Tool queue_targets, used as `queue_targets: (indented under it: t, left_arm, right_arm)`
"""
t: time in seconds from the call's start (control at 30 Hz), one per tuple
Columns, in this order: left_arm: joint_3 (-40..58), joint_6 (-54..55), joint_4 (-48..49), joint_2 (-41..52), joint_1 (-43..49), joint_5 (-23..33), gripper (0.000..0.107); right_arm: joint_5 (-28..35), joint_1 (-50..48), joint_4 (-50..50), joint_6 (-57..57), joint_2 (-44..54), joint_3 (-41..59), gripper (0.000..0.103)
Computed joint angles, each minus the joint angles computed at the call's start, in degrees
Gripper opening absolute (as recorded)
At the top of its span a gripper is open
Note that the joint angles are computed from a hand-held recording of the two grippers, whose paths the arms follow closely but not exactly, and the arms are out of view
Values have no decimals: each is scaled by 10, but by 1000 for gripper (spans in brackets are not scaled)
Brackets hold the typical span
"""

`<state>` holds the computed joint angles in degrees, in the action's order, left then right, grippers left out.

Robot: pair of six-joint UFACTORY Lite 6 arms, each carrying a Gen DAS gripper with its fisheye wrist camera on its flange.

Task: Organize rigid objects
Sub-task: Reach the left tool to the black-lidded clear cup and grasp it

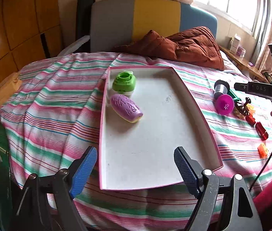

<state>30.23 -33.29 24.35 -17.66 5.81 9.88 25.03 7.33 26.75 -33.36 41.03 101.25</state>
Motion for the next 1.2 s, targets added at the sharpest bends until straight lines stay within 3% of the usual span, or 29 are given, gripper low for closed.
queue_targets:
  t: [0.2, 0.43, 0.5, 0.6, 0.93, 1.2]
  left_arm:
    - [12, -20, 16, 20, -23, -2, 83]
    - [63, -39, 32, 68, -60, 2, 83]
    - [88, -84, 74, 91, -78, 6, 83]
    - [139, -71, 58, 135, -97, 8, 83]
    - [434, 161, -158, 376, -142, 50, 83]
    - [763, 326, -291, 621, -155, 162, 83]
  right_arm:
    - [-3, -56, -33, 43, 50, 79, 53]
    - [-8, -124, -34, 98, 131, 170, 53]
    - [39, -138, -68, 161, 178, 239, 53]
    - [81, -159, -17, 156, 213, 304, 53]
    - [138, -179, 44, 144, 241, 360, 54]
    - [190, -195, 73, 156, 282, 430, 54]
